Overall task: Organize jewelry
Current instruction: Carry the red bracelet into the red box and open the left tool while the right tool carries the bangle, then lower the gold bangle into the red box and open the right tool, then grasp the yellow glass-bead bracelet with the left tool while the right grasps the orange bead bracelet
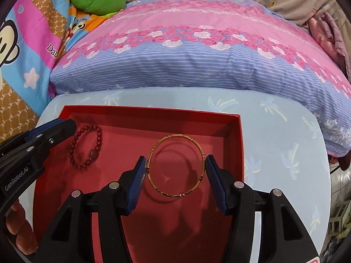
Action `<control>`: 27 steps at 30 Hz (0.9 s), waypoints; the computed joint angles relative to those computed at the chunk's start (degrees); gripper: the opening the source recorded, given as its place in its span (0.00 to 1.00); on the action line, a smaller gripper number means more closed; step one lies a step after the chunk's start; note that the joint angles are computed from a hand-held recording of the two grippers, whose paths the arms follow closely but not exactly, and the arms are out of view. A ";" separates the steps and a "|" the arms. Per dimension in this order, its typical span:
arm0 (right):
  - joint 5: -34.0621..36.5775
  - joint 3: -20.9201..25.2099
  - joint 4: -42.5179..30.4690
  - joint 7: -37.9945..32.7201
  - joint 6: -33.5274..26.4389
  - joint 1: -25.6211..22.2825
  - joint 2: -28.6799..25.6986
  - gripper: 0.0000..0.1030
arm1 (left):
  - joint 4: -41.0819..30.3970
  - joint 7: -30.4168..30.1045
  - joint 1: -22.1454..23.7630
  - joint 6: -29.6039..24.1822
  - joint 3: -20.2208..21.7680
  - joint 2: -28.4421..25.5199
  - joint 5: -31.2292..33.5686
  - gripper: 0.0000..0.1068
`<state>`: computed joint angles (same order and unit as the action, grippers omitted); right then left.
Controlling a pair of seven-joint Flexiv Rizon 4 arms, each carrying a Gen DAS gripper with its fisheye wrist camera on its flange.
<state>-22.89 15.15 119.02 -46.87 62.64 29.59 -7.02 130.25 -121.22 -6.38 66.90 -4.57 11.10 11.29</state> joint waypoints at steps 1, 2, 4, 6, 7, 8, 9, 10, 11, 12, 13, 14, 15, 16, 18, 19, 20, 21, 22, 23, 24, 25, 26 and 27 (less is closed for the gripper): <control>0.13 -0.03 0.24 0.25 0.41 -0.08 0.17 0.52 | -0.03 -0.86 0.43 -0.01 -0.26 0.31 1.03 0.38; 0.02 -0.11 0.47 0.66 0.80 -0.14 0.33 0.52 | -0.02 -0.88 0.55 -0.06 -0.19 0.41 1.21 0.38; -0.17 -0.14 0.98 1.24 1.28 -0.29 0.90 0.52 | 0.31 -1.12 0.61 0.00 -0.04 0.99 1.14 0.38; -0.37 -0.04 1.52 1.57 1.68 -0.47 1.73 0.52 | 0.61 -1.38 0.71 0.00 -0.04 1.76 1.14 0.38; -0.70 0.00 1.90 1.89 1.89 -0.56 2.32 0.53 | 0.57 -2.00 1.08 -0.58 -0.47 2.51 2.02 0.38; -1.15 0.07 2.19 2.17 2.02 -0.62 2.88 0.52 | 0.44 -2.95 1.56 -1.35 -1.11 3.41 3.27 0.38; -2.20 0.13 2.92 2.80 2.33 -0.71 3.87 0.52 | 0.48 -3.25 1.69 -1.67 -1.39 4.14 3.85 0.38; -3.43 0.19 3.61 3.64 2.58 -0.85 4.79 0.53 | 0.61 -3.50 1.70 -2.14 -1.60 5.15 4.19 0.38; -4.13 0.37 4.20 4.05 2.70 -1.06 5.77 0.53 | 0.83 -3.75 1.64 -2.67 -1.80 6.34 4.33 0.38; -4.64 0.67 4.90 4.44 2.83 -1.26 6.96 0.53 | 1.07 -3.68 1.47 -3.02 -1.85 7.29 4.11 0.38; -4.85 0.99 5.50 4.67 2.93 -1.48 7.98 0.52 | 1.58 -3.50 1.11 -3.36 -1.79 8.66 3.71 0.38; -4.93 1.38 6.21 4.96 2.95 -1.69 9.22 0.52 | 2.12 -3.46 0.89 -3.99 -1.91 10.20 3.43 0.38; -4.95 1.80 6.92 5.26 2.90 -1.89 10.45 0.52 | 2.52 -3.62 0.84 -4.88 -2.26 11.64 3.27 0.38; -4.54 2.28 7.94 5.32 2.85 -2.10 12.10 0.52 | 3.13 -3.68 0.63 -5.56 -2.49 13.34 3.05 0.38; -3.70 3.34 10.18 5.43 2.62 -2.51 15.66 0.52 | 4.29 -3.98 0.48 -7.45 -3.41 16.93 3.08 0.38; -3.30 3.88 11.12 5.43 2.23 -2.64 17.25 0.52 | 4.96 -4.16 0.35 -8.57 -3.92 18.89 3.14 0.38; -2.97 4.45 12.15 5.49 1.82 -2.75 18.90 0.52 | 5.57 -4.42 0.20 -9.97 -4.45 20.81 3.06 0.38; -2.32 5.06 13.38 5.38 1.15 -2.75 20.93 0.52 | 6.07 -4.75 0.09 -11.07 -4.98 22.33 2.91 0.38; -1.68 5.54 14.23 5.33 0.63 -2.70 22.39 0.52 | 6.75 -5.00 -0.21 -12.32 -5.40 24.00 2.73 0.38; -0.60 6.03 15.36 5.11 -0.16 -2.48 24.34 0.52 | 7.37 -5.23 -0.52 -13.56 -5.83 25.57 2.59 0.38; 0.61 6.48 16.43 4.85 -1.02 -2.15 26.23 0.52 | 8.16 -5.65 -1.01 -14.95 -6.25 27.53 2.39 0.38; 1.61 6.96 17.35 4.77 -1.74 -1.85 27.79 0.52 | 8.89 -6.01 -1.65 -16.18 -6.45 29.11 1.85 0.38; 2.34 7.50 18.19 4.94 -2.37 -1.62 29.10 0.52 | 9.77 -6.46 -2.45 -17.17 -6.50 30.76 1.17 0.38; 3.47 7.98 19.21 4.88 -3.43 -1.13 30.81 0.52 | 10.53 -6.94 -2.96 -18.15 -6.69 32.37 0.80 0.38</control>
<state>-19.42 23.13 138.24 -41.99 59.21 28.46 23.78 140.78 -128.17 -9.34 48.75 -11.26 43.47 12.08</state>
